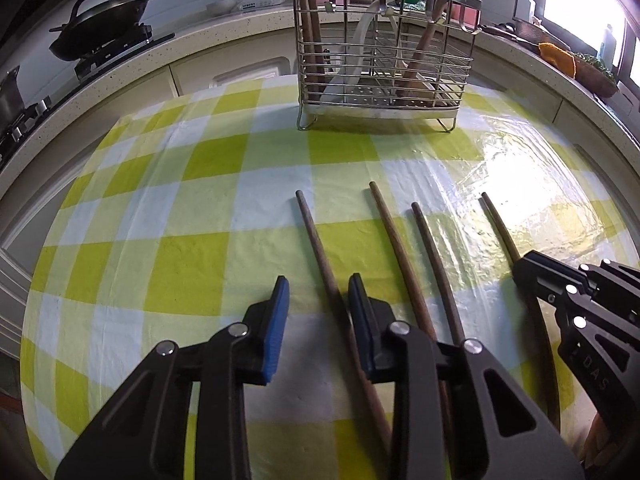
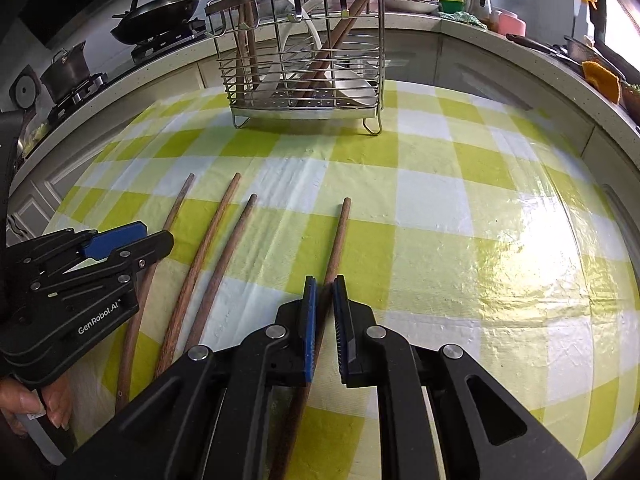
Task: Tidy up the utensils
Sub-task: 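Grasp one wooden chopstick with the right tool while the left tool grasps another, then lift both chopsticks upright and carry them over the wire rack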
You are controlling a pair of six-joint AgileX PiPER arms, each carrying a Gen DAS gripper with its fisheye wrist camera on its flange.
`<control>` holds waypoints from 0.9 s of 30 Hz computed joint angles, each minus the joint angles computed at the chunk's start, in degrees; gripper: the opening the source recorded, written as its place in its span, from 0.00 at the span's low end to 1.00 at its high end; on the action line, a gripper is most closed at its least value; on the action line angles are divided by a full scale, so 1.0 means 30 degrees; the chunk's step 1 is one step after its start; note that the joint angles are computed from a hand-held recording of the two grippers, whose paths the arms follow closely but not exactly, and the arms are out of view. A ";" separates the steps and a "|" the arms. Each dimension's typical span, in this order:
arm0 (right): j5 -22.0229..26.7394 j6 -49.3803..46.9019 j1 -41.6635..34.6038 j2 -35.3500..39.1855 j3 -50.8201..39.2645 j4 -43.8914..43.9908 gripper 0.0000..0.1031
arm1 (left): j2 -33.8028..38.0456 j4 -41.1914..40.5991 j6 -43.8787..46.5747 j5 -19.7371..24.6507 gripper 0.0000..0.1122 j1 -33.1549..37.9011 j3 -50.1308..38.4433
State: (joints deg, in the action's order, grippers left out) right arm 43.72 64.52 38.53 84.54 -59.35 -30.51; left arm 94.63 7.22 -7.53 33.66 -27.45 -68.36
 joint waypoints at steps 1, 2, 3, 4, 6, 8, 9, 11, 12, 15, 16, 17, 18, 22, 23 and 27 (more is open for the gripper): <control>0.0009 -0.0165 -0.0070 0.0123 -0.0144 0.0074 0.11 | 0.0037 -0.0174 0.0301 0.0074 0.23 0.0016 -0.0078; 0.0088 -0.0303 -0.0128 0.0271 -0.0324 0.0144 0.12 | 0.0033 -0.0253 0.0535 0.0064 0.20 -0.0002 -0.0070; 0.0237 -0.0435 -0.0138 0.0436 -0.0536 0.0172 0.12 | -0.0011 -0.0268 0.0696 -0.0050 0.19 -0.0030 0.0031; 0.0397 -0.0448 -0.0083 0.0587 -0.0693 0.0072 0.12 | -0.0052 -0.0244 0.0808 -0.0218 0.15 -0.0112 0.0148; 0.0835 -0.0257 0.0189 0.0860 -0.0945 -0.0423 0.10 | -0.0118 -0.0451 0.1313 -0.0506 0.11 -0.0172 0.0339; 0.0670 0.0036 0.0235 0.0782 -0.0786 -0.0583 0.08 | -0.0198 -0.1190 0.1969 -0.0554 0.07 0.0003 0.0407; 0.0306 0.0181 0.0121 0.0619 -0.0551 -0.0516 0.07 | -0.0173 -0.2381 0.3045 -0.0554 0.06 0.0375 0.0365; -0.0210 0.0366 -0.0131 0.0336 -0.0213 -0.0311 0.07 | -0.0109 -0.4436 0.4911 -0.0318 0.05 0.1038 0.0210; -0.0354 0.0580 -0.0171 0.0176 -0.0086 -0.0356 0.07 | -0.0105 -0.5220 0.5627 -0.0108 0.05 0.1338 0.0127; -0.0280 0.0963 0.0008 -0.0380 -0.0004 -0.0612 0.07 | -0.0754 -0.6604 0.6890 -0.0177 0.05 0.1930 0.0515; -0.0075 0.1152 0.0147 -0.0519 -0.0061 -0.0823 0.07 | -0.1081 -0.6989 0.7309 -0.0289 0.05 0.2081 0.0691; 0.0127 0.1318 0.0269 -0.0647 -0.0132 -0.0992 0.07 | -0.1347 -0.7284 0.7625 -0.0321 0.05 0.2229 0.0786; 0.0252 0.1440 0.0340 -0.0774 -0.0176 -0.1077 0.07 | -0.1614 -0.7465 0.7840 -0.0335 0.05 0.2335 0.0858; 0.0593 0.2549 0.0816 -0.1551 -0.0227 -0.1888 0.07 | -0.3021 -0.8200 0.8748 -0.0491 0.05 0.2634 0.1180; 0.0816 0.2891 0.1047 -0.1799 -0.0322 -0.2269 0.07 | -0.3431 -0.8414 0.8959 -0.0566 0.05 0.2682 0.1267; 0.2303 0.4029 0.2288 -0.2560 -0.1133 -0.3911 0.07 | -0.4878 -0.9251 0.9715 -0.0475 0.05 0.2999 0.1303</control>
